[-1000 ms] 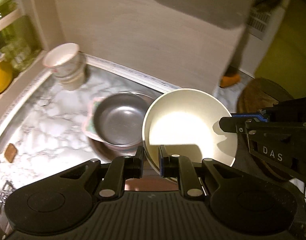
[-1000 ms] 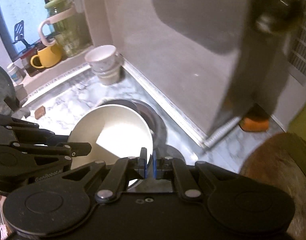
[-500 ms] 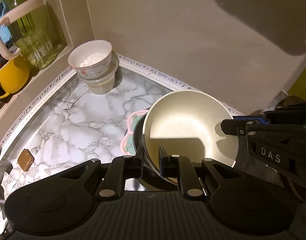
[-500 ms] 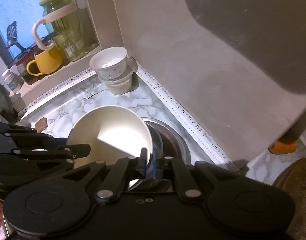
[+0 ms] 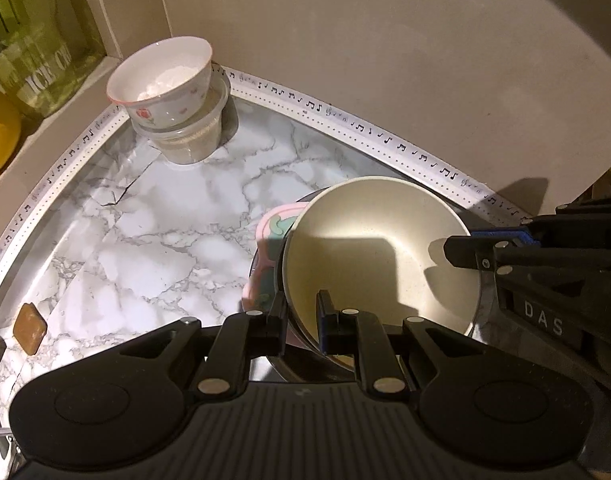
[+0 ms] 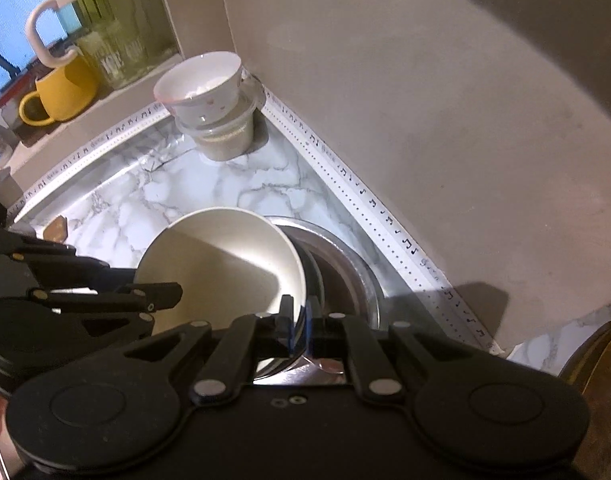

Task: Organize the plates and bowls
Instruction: 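Lower the cream bowl into the steel pan and open both grippers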

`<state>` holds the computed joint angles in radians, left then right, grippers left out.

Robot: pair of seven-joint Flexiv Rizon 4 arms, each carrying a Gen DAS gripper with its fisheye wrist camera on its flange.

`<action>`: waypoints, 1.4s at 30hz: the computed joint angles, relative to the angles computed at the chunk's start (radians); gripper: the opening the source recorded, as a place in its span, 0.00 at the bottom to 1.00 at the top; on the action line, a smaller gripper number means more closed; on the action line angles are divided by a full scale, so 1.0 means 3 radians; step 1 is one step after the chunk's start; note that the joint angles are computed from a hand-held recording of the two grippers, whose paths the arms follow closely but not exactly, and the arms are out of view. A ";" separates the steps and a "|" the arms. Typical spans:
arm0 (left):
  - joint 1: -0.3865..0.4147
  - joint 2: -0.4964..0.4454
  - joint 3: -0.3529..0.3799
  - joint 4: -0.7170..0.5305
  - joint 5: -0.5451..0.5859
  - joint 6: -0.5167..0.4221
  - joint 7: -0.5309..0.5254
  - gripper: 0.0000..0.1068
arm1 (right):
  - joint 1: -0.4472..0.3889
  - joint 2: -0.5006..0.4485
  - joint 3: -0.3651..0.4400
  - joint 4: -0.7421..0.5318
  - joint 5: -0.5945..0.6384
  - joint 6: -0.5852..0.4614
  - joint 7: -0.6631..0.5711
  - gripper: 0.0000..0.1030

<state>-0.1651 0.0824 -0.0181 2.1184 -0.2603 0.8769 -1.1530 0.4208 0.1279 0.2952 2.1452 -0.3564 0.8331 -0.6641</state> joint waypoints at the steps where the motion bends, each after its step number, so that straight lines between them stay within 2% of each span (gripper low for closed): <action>1: 0.0002 -0.0014 0.0000 -0.0005 -0.0004 0.0001 0.0019 0.13 | 0.0003 -0.0015 -0.0003 -0.0010 0.0006 -0.0009 -0.0011 0.06; 18: 0.0029 -0.0177 -0.0017 -0.0069 0.0094 0.0042 0.0030 0.13 | 0.0055 -0.0159 -0.0027 -0.0087 0.0135 -0.0172 -0.0148 0.09; 22: 0.0026 -0.0174 -0.0011 -0.0034 0.0035 0.0067 0.0066 0.13 | 0.0053 -0.0150 -0.0031 -0.0077 0.0191 -0.0152 -0.0187 0.17; 25: 0.0019 -0.0154 -0.0007 0.0007 -0.0011 0.0118 0.0096 0.13 | 0.0049 -0.0112 -0.0022 -0.0049 0.0197 -0.0126 -0.0174 0.19; 29: 0.0010 -0.0107 0.0003 0.0048 -0.0115 0.0110 0.0154 0.13 | 0.0046 -0.0032 -0.0006 -0.0008 0.0230 -0.0086 -0.0187 0.27; 42: -0.0025 0.0161 0.0062 0.0206 -0.0328 0.0048 0.0293 0.13 | 0.0017 0.0326 0.0063 0.0163 0.0292 -0.0025 -0.0148 0.35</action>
<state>-0.1726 0.1306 0.0005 2.1801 -0.3588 0.8914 -1.0652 0.4259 0.2257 0.3142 2.1942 -0.2686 0.8257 -0.7086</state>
